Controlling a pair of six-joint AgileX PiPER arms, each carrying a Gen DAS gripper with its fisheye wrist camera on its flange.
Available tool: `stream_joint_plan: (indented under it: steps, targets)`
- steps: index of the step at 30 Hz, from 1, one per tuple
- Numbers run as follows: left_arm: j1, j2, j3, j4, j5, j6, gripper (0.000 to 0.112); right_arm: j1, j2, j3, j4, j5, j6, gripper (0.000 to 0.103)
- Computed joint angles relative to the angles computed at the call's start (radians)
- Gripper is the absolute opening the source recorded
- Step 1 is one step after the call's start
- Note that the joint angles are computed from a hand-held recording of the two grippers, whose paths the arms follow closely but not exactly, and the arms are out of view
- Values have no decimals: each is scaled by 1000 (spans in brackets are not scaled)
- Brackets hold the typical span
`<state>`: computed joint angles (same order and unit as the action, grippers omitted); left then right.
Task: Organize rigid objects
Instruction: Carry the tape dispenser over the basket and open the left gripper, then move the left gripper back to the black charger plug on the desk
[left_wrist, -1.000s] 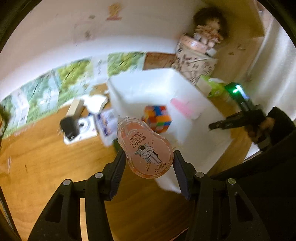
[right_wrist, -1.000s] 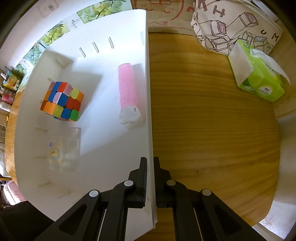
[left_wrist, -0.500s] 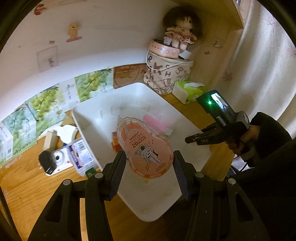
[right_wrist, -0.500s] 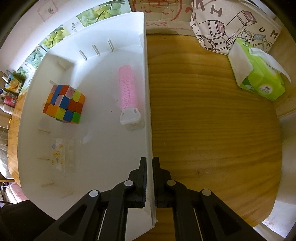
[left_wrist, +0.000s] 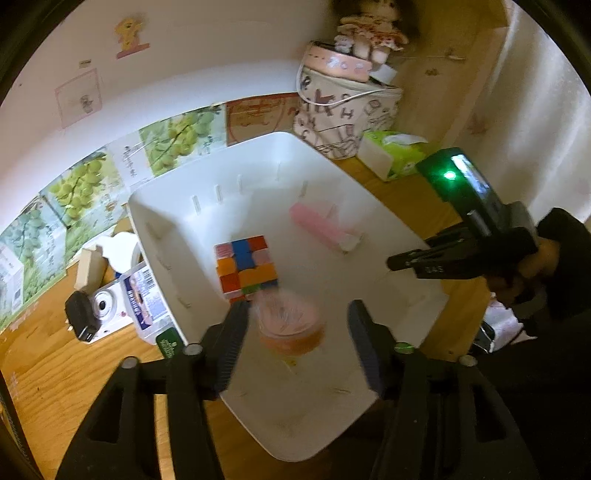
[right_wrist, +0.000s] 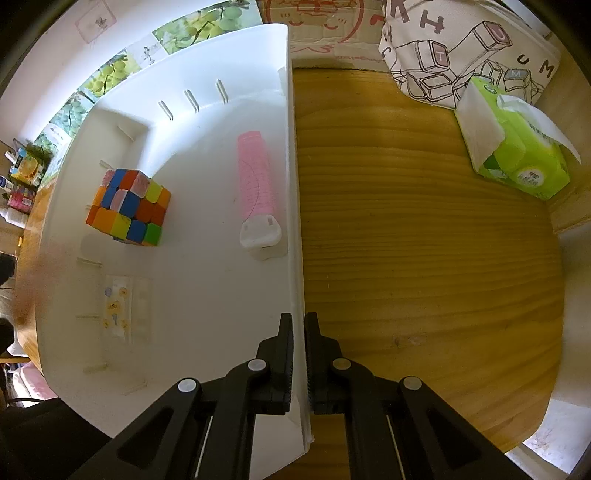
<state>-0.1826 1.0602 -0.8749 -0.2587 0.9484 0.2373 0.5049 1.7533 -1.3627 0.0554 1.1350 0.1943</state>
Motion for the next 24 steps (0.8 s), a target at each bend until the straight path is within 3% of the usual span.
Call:
stream_joint_plan:
  steps: [3, 13, 24]
  targets:
    - [-16, -5, 6, 56, -18, -73, 79, 4, 6, -8, -4, 4, 3, 6]
    - [-4, -44, 38, 188, -65, -268, 79, 23, 32, -37, -19, 22, 10, 6]
    - [195, -97, 69, 200, -94, -373, 79, 49, 61, -68, -38, 42, 22, 6]
